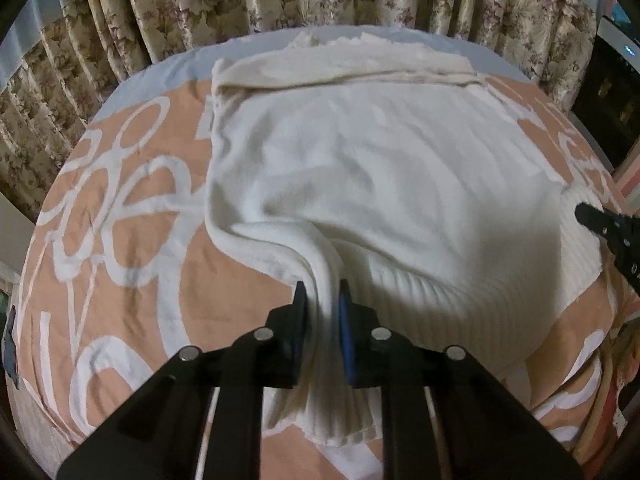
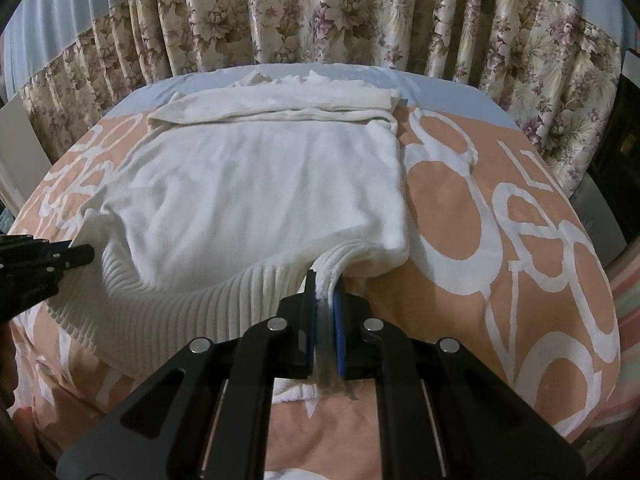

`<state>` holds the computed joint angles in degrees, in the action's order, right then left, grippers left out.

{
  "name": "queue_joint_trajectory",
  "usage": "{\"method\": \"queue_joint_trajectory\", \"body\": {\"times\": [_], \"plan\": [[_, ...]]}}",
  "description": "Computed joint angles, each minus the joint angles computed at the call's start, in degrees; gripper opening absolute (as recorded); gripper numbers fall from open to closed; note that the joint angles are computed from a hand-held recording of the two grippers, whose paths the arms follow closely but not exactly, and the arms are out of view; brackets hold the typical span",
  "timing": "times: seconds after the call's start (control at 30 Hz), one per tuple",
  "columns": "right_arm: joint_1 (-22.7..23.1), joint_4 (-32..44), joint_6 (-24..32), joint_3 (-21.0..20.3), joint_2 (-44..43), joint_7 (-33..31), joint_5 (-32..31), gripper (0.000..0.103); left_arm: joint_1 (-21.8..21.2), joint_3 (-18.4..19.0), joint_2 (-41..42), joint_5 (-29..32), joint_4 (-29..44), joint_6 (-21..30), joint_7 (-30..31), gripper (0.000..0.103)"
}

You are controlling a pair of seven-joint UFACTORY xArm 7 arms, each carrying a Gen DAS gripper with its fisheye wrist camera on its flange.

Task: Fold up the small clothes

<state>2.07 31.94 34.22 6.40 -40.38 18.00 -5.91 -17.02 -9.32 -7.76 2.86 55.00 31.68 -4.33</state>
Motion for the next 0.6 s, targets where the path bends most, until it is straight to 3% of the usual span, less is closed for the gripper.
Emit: {"method": "queue_joint_trajectory", "body": {"times": [0.6], "plan": [[-2.39,7.6,-6.45,-1.95,5.75,-5.69,-1.31,0.008,1.33,0.41,5.21,5.81,11.98,-1.31,-2.77,0.016]]}}
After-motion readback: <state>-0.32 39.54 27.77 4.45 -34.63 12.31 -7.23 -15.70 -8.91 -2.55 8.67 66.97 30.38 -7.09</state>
